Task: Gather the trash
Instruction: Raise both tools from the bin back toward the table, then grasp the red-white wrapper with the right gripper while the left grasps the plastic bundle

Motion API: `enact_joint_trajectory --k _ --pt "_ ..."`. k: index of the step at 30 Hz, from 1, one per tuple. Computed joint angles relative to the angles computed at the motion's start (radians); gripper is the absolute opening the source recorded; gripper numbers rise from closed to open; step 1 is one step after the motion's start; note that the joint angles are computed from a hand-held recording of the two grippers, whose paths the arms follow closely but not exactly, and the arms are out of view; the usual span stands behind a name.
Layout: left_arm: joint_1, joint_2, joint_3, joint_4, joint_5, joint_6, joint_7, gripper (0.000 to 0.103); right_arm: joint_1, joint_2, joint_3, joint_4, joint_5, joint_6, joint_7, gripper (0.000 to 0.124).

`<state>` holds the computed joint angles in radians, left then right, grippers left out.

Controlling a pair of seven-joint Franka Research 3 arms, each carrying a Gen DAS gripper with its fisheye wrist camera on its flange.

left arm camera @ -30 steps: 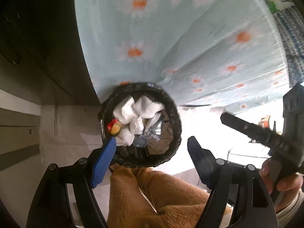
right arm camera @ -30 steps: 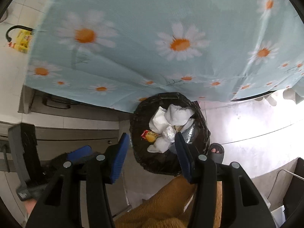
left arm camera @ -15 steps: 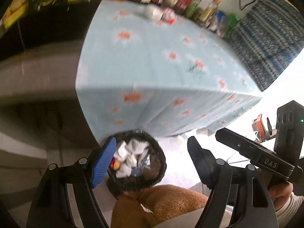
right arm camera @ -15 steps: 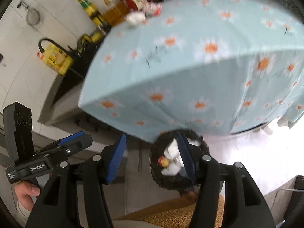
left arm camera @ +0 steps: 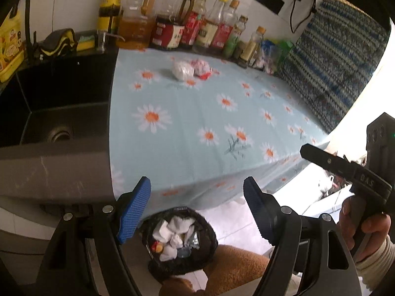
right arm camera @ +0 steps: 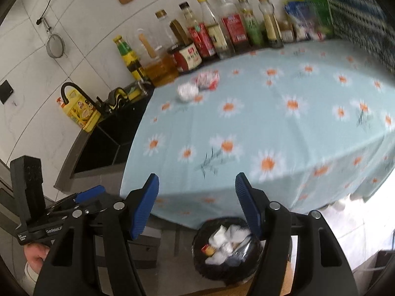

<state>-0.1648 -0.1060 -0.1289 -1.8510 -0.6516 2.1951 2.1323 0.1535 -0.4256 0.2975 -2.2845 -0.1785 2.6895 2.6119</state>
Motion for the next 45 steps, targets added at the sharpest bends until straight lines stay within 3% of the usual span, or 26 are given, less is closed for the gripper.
enact_joint_trajectory --k 7,16,21,26,32,37,45 --pt "0.0 0.054 -0.021 0.09 0.027 0.073 -0.071 0.075 0.019 0.115 -0.088 0.126 0.009 0.029 -0.201 0.066" --pt "-0.012 0.213 -0.079 0.297 0.248 0.1 -0.337 0.075 0.098 0.312 -0.247 0.316 0.313 0.044 -0.711 0.066" --pt "-0.042 0.313 -0.101 0.433 0.426 0.08 -0.517 0.075 0.072 0.443 -0.285 0.452 0.548 -0.007 -1.009 0.066" --pt "-0.094 0.43 -0.101 0.61 0.6 0.009 -0.688 0.075 0.006 0.596 -0.275 0.621 0.673 -0.092 -1.219 0.068" --pt "-0.144 0.529 -0.093 0.762 0.719 -0.068 -0.83 0.075 -0.065 0.776 -0.248 0.842 0.739 -0.234 -1.325 0.068" --pt "-0.181 0.586 -0.08 0.844 0.785 -0.12 -0.914 0.075 -0.112 0.916 -0.225 1.031 0.776 -0.383 -1.312 0.068" --pt "-0.217 0.656 -0.071 0.927 0.825 -0.181 -0.988 0.075 -0.13 1.013 -0.197 1.168 0.778 -0.438 -1.357 0.068"
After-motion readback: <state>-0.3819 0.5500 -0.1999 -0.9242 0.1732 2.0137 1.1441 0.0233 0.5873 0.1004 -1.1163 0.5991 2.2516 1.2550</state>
